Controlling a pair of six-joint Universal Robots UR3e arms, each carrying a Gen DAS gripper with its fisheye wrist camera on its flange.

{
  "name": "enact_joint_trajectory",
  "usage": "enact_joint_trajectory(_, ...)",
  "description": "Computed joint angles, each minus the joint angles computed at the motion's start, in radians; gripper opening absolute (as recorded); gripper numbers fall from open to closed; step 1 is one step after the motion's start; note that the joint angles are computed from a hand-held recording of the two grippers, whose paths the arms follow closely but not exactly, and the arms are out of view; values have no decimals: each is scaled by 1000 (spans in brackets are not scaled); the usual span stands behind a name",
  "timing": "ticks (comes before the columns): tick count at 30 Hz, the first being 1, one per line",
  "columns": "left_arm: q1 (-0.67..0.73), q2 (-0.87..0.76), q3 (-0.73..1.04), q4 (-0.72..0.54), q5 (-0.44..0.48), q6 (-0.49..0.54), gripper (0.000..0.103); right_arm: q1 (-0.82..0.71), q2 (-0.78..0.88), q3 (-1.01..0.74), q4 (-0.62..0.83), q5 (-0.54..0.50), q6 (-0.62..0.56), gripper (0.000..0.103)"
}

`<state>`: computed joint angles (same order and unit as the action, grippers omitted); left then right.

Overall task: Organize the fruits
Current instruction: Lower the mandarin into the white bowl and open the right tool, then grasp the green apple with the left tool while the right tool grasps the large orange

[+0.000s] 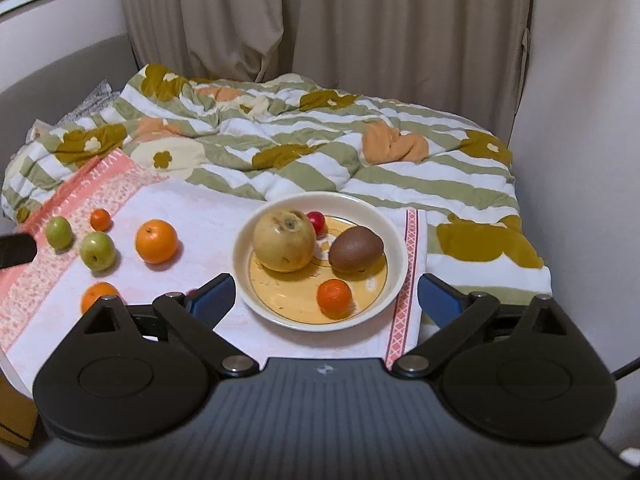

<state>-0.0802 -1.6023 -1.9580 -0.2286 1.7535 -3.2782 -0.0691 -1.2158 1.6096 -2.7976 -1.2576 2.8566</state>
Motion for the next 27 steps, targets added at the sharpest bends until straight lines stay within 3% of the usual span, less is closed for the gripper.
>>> enact_joint_trajectory(8, 198, 249, -230, 20, -86, 95, 103, 60, -108, 55, 3, -12, 89, 103)
enact_joint_trajectory(13, 431, 396, -330, -28, -292, 250, 103, 177, -115, 50, -26, -123, 187, 103)
enact_joint_trajectory(19, 751, 505, -375, -163, -591, 508, 103, 357, -49, -31, -7, -319, 342, 103)
enact_joint_trajectory(24, 933, 465, -334, -290, -776, 692, 103, 486, 41, -124, 25, -469, 475, 103)
enact_joint_trajectory(27, 986, 391, -297, -321, -824, 791, 103, 555, 107, -200, 70, -552, 558, 103)
